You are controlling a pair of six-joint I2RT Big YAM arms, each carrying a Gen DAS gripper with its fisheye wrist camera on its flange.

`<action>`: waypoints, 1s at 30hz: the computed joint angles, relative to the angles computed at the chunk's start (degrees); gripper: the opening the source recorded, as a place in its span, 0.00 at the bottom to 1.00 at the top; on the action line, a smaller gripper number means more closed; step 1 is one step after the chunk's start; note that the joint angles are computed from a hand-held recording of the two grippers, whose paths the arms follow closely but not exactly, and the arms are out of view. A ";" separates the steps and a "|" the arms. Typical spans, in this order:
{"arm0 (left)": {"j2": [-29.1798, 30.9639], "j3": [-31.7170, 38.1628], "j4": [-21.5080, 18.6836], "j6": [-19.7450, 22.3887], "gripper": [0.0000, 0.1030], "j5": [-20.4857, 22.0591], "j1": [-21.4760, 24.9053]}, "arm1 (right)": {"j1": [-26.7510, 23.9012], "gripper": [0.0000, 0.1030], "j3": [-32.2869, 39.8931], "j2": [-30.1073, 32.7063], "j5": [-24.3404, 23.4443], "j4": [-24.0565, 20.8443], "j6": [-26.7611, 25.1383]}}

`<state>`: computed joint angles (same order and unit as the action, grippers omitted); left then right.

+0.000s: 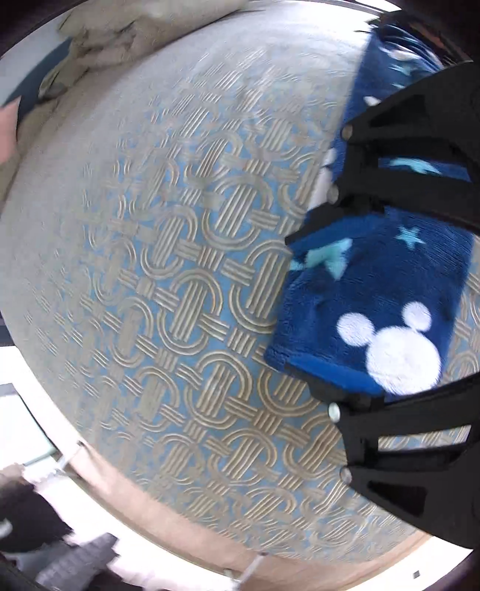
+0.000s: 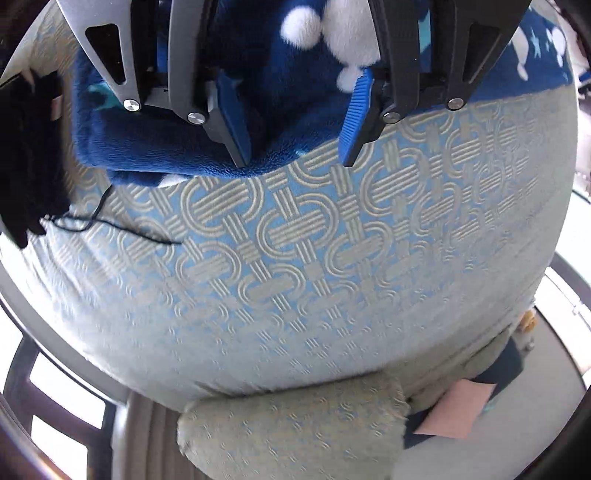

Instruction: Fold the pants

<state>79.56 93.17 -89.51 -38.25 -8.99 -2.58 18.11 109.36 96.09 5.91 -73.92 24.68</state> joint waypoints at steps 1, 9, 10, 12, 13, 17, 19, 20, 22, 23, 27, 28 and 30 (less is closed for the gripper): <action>-0.96 -0.51 -0.16 1.12 0.65 -1.00 -0.64 | 0.26 0.54 -1.83 -2.28 -0.33 1.03 -1.29; -5.91 -6.67 -1.83 5.09 0.65 -4.52 -4.89 | -0.39 0.58 -13.77 -13.03 4.91 0.61 -4.45; -5.96 -7.31 -2.42 4.65 0.65 -5.52 -5.00 | -0.97 0.58 -15.16 -13.46 6.66 -0.37 -4.32; -6.44 -9.92 -2.38 4.04 0.65 -7.20 -4.87 | -2.46 0.58 -17.30 -13.66 8.06 -1.62 -3.74; -6.41 -11.27 -2.69 3.81 0.65 -8.08 -4.55 | -3.89 0.58 -18.50 -13.28 7.90 -2.12 -3.80; -7.45 -14.73 -4.97 1.09 0.65 -8.87 -2.51 | -9.86 0.57 -23.95 -13.77 2.92 0.32 -2.10; -10.02 -15.61 -4.81 0.09 0.65 -7.67 -1.70 | -11.43 0.57 -25.55 -16.49 -0.88 2.27 0.00; -11.29 -15.70 -4.84 0.07 0.65 -7.19 -1.75 | -11.70 0.57 -25.68 -17.64 -1.78 2.44 0.09; -13.62 -15.88 -5.08 -0.43 0.65 -6.92 -2.52 | -11.52 0.58 -25.76 -19.76 -1.28 2.66 -0.47; -14.85 -16.16 -5.07 -0.98 0.65 -6.66 -2.89 | -11.41 0.58 -25.97 -21.10 -0.37 2.66 -0.73; -19.79 -19.19 -2.80 -7.20 0.81 -2.35 -5.65 | -13.82 0.59 -28.80 -24.97 -3.65 1.72 0.26; -20.29 -20.13 -1.94 -8.28 0.81 -1.17 -6.17 | -14.65 0.59 -29.40 -25.13 -5.16 1.47 0.37; -20.01 -21.31 -1.07 -9.29 0.81 2.74 -7.71 | -16.10 0.60 -30.96 -25.29 -7.98 1.56 1.79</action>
<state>59.55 71.85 -90.58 -47.54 -6.25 -10.29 2.02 78.40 70.81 -2.07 -72.36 26.47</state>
